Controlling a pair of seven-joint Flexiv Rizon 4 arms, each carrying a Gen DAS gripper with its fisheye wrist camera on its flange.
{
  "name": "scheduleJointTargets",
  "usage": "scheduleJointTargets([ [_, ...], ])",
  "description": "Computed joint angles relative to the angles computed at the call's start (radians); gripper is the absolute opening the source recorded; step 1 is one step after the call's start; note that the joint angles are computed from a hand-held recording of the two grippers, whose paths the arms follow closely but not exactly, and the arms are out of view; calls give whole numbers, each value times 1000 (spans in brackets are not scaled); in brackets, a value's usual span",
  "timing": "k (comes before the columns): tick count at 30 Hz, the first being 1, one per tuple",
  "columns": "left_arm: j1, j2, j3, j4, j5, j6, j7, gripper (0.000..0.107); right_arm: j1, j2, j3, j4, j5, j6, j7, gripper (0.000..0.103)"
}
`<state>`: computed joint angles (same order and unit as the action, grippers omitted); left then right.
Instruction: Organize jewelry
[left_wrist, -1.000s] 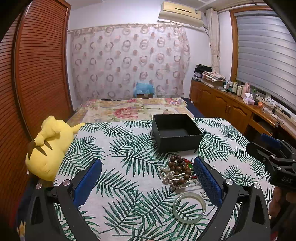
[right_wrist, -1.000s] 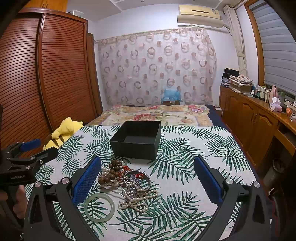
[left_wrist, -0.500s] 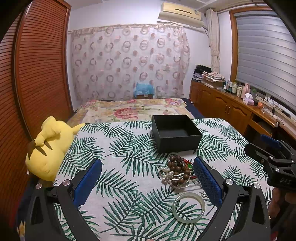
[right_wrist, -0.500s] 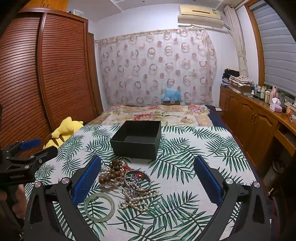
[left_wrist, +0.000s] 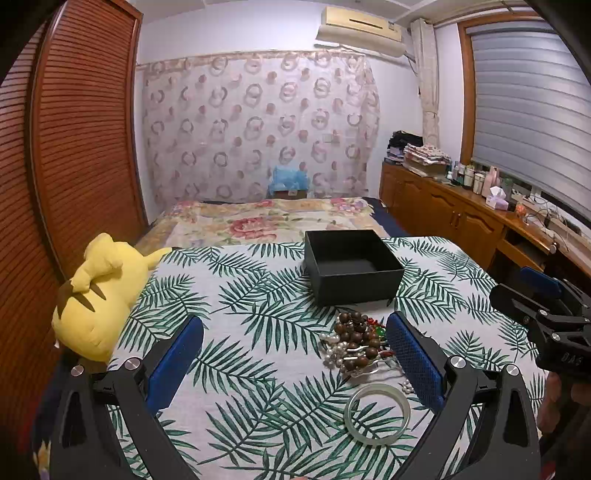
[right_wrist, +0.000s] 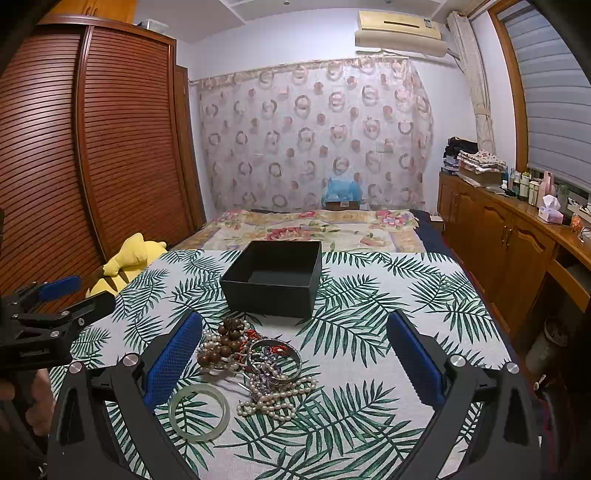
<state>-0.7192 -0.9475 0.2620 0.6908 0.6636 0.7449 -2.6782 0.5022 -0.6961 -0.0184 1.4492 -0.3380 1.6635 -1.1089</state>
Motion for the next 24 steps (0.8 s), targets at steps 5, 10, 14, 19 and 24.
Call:
scheduleJointTargets([
  [5,1,5,-3,4,-2,4,3,96,-1,0,1,0,1,0,-2,101],
  [10,1,3,-3,2,-2,3,3,96,2,-1,-3,1,3,2,-2,101],
  [14,1,0,-3,-2,-3,2,4,96,3,-1,-3,1,3,3,-2,101],
  [19,0,0,-2,-3,-3,1,4,96,4,-1,-5,1,4,3,-2,101],
  [24,1,-6,-3,-5,-4,7,6,96,4,-1,-4,1,4,4,-2,101],
])
